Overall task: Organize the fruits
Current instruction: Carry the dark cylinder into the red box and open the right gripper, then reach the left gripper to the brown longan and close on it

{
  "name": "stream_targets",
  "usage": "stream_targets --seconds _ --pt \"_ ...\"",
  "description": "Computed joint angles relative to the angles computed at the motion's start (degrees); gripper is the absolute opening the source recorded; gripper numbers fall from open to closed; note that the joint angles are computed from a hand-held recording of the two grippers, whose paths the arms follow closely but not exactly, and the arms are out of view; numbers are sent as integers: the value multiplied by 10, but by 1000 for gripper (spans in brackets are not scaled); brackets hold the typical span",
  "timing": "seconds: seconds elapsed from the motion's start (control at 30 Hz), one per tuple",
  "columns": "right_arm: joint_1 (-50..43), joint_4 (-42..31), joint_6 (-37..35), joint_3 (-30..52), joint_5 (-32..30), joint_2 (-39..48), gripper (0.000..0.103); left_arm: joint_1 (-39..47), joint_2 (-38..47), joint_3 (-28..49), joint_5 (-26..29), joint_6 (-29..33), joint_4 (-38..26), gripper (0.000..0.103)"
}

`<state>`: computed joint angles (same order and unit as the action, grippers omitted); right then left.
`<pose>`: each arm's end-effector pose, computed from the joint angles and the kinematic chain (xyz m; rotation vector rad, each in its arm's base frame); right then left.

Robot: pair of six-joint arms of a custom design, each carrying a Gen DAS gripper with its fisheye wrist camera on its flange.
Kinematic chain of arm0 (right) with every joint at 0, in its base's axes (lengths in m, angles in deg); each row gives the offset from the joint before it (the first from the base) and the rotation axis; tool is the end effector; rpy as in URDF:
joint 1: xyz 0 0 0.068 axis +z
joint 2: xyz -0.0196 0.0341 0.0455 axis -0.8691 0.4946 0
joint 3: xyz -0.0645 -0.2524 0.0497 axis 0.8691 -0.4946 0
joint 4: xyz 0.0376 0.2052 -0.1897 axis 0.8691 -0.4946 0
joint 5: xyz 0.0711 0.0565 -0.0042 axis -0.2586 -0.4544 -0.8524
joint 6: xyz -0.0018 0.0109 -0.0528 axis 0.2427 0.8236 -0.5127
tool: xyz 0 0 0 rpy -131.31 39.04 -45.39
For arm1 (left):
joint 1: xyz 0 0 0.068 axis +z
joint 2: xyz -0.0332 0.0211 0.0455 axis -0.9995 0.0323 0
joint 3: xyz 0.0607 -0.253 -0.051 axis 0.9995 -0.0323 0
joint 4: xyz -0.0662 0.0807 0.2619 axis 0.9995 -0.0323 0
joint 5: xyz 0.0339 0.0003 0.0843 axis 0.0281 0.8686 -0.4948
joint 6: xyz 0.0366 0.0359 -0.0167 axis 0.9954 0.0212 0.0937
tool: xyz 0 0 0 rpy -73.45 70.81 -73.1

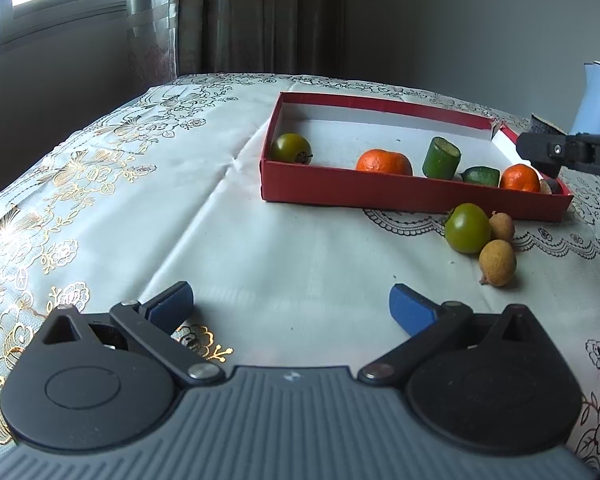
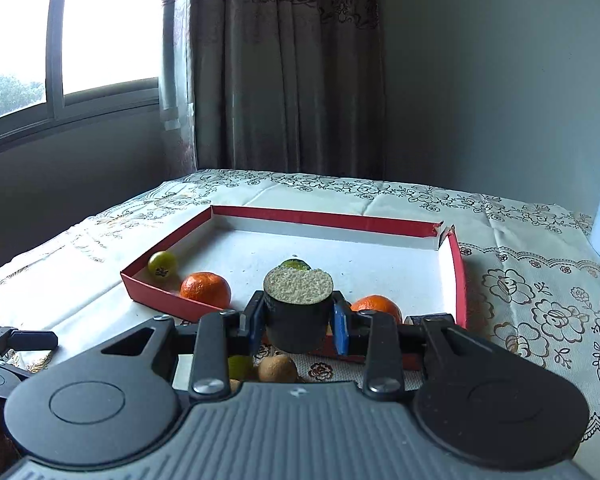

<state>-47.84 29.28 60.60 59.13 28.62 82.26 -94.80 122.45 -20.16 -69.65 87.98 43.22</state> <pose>0.2361 0.0416 0.0710 0.1632 1.9860 -0.0405 0.2895 -0.0426 0.0285 0.4418 2.1959 -0.2527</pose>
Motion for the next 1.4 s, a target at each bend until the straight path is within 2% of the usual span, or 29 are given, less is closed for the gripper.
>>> stream_targets --seconds 0.23,0.7,0.77,0.83,0.9,1.07,1.13,1.17,1.3,1.4 --pt "-16 -48 -9 54 -20 -1 33 1 2 3 3 0 -3 103" --pt "-25 -88 -1 171 -32 129 33 2 3 3 5 -1 -3 103" --pt "-31 -96 2 179 -43 135 35 2 4 4 5 -2 -2 103" --pt "-31 -93 5 175 -41 133 50 2 5 4 6 -2 -2 103" --pt "-29 -83 16 157 -31 118 62 2 5 5 7 -2 -2 103" --pt "-29 -36 21 64 -9 46 65 2 5 5 5 0 -2 103" --pt "-37 -3 24 10 -7 19 77 3 5 5 7 -2 -2 103" --pt "-48 16 26 -19 -8 7 80 2 5 5 5 -1 -3 103" --pt "-83 70 18 -94 -2 -5 80 8 4 -5 23 -1 18 103" --pt "-126 149 15 -131 -25 34 80 5 -2 -19 29 1 39 103"
